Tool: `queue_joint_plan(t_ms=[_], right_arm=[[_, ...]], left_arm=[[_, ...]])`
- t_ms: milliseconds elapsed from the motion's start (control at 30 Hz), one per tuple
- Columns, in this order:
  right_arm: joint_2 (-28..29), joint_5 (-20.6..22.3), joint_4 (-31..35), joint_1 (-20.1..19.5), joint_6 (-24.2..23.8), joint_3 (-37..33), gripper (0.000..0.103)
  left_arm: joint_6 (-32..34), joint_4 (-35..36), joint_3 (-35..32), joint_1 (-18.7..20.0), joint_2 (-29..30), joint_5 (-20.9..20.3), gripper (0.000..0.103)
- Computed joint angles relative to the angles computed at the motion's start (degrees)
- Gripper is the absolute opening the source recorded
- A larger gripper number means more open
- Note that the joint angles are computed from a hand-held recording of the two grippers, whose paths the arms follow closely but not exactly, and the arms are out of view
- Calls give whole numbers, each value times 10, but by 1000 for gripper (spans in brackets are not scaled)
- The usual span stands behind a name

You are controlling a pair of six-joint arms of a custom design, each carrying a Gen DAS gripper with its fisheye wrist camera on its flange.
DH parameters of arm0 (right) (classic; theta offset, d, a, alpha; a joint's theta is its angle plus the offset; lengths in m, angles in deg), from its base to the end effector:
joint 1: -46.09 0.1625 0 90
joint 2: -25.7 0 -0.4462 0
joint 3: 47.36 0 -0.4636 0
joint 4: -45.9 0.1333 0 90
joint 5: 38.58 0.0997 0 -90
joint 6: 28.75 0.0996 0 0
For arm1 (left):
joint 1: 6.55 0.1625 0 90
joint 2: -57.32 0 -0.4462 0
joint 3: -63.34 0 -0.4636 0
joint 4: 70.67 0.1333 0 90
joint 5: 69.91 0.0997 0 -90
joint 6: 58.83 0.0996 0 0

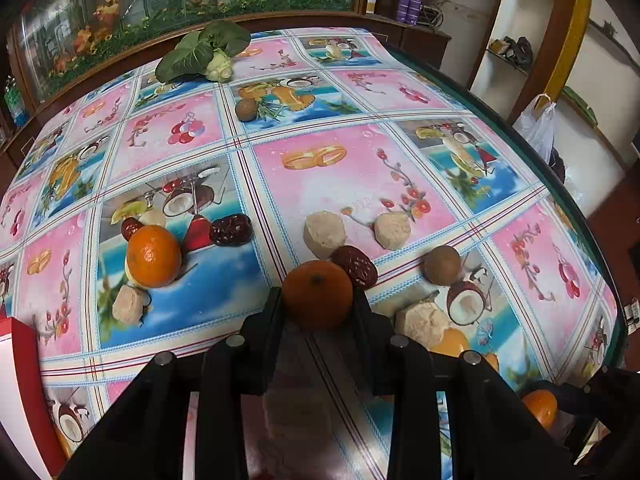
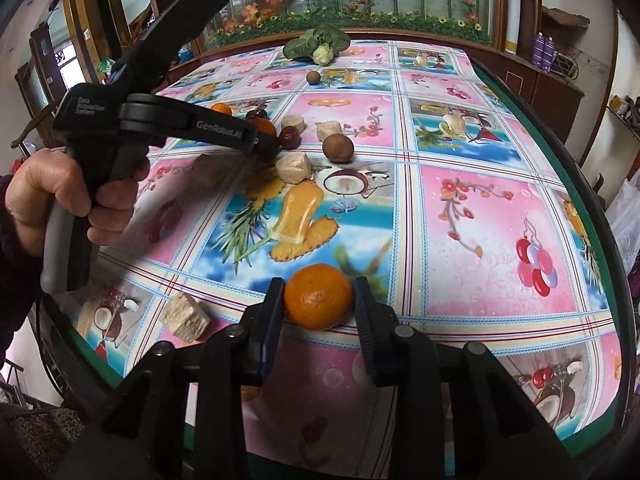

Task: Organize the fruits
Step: 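Grasp an orange with the right tool while the left tool grasps another orange, then carry both oranges over the red-rimmed white tray and open both tools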

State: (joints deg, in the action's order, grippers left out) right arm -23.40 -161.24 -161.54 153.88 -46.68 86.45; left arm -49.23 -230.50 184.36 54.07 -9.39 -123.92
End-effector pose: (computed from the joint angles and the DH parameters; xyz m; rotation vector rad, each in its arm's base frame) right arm 0.2175 -0.4176 0.0215 0.5578 -2.4272 0.7277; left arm -0.1098 -0.5860 0.1448 0.7378 2.4199 -0.4803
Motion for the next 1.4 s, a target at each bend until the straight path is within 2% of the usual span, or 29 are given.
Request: queue_joint_plan(t_ms=[167, 367, 500, 600, 700, 1000, 1133, 1233, 1400], right_arm=[[-4, -1, 5, 1, 7, 1, 34], [-12, 5, 9, 8, 14, -5, 33], [-15, 21, 19, 22, 18, -23, 33], [-11, 50, 56, 35, 26, -47, 33], [14, 67, 91, 59, 17, -83, 34], [127, 141, 160, 129, -21, -203, 34], [176, 172, 194, 147, -31, -259, 34], [204, 181, 217, 158, -33, -289, 34], [239, 192, 267, 165, -30, -326, 34]], left_arm=[[-8, -23, 24, -7, -32, 11, 32], [-35, -45, 82, -20, -120, 46, 32], [-38, -66, 126, -33, -188, 102, 32], [-38, -74, 154, -35, -239, 147, 32], [-39, -76, 173, -34, -275, 188, 32], [-44, -79, 198, 7, -337, 250, 32], [-44, -85, 200, 38, -355, 269, 32], [-38, -89, 200, 56, -360, 291, 32], [-48, -70, 200, 78, -367, 298, 32]])
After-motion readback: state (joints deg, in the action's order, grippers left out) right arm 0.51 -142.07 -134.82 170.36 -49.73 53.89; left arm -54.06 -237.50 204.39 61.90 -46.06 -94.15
